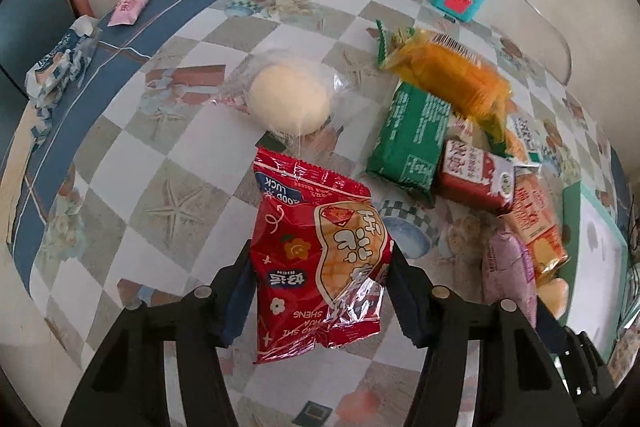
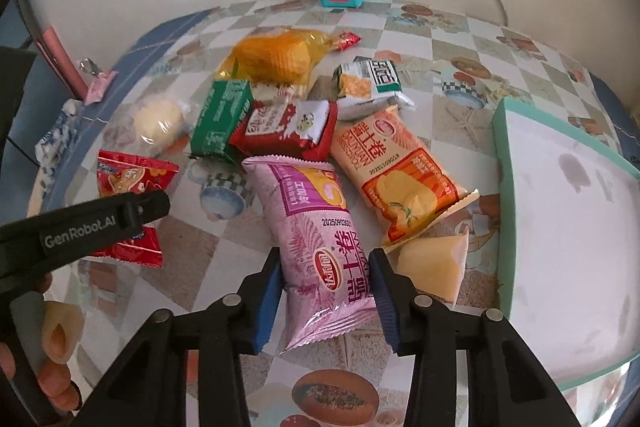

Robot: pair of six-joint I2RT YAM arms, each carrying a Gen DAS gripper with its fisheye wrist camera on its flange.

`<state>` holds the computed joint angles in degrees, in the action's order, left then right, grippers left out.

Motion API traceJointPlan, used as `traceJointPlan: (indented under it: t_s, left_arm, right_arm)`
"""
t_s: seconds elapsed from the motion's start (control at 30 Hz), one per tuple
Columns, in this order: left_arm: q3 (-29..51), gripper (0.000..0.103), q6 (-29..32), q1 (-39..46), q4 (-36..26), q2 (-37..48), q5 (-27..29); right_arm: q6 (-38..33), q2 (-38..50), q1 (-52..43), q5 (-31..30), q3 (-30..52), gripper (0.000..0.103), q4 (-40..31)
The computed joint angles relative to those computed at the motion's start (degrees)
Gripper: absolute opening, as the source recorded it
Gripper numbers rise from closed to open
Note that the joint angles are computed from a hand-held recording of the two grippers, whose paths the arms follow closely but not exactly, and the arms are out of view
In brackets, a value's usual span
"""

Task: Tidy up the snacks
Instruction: 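Carry both bags into the white tray and open both tools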

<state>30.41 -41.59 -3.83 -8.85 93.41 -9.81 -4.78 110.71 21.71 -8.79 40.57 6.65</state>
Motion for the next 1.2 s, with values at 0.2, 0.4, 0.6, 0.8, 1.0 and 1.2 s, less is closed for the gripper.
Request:
traceJointPlan:
  t_s: [0.2,0.4,0.6,0.8,1.0,1.2]
  left_arm:
    - [1.88,0.062,-3.05,-3.26,-5.39,-4.99,-2.70]
    - [6.53,0.062,-6.39,-8.47,-10.71,-8.06,-5.83]
    - [13.66,0.062,-8.54,-14.72,-12.76,-4.19,-7.12]
    - [22.03,0.062,-9.38,-20.60,-12.51,4.33,-6.75]
    - [31.75,0.062,-8.18,-25.23,-12.96,13.06,-5.43]
    - [42.66,0.062,-6.18,-29.08,-14.13,22.25,-3.42]
  right_arm:
    - [0.03,-5.79,-2.17,-4.12,-2.18,0.044,-0.44]
    - [0.11,-13.33,-6.14,-7.20,-4.34,0.044,-1.38]
    - [-0.87,-18.13,-12.82,-1.84,-5.49,0.044,-0.53]
    - [-2.04,-13.81,-21.74,3.96,-2.23,0.044,-0.05]
    - [-0.89,-8.61,-30.10,5.96,2.66,0.044,-1.56]
    - [-0.19,-5.12,-36.27,8.31,5.13,0.044,-0.88]
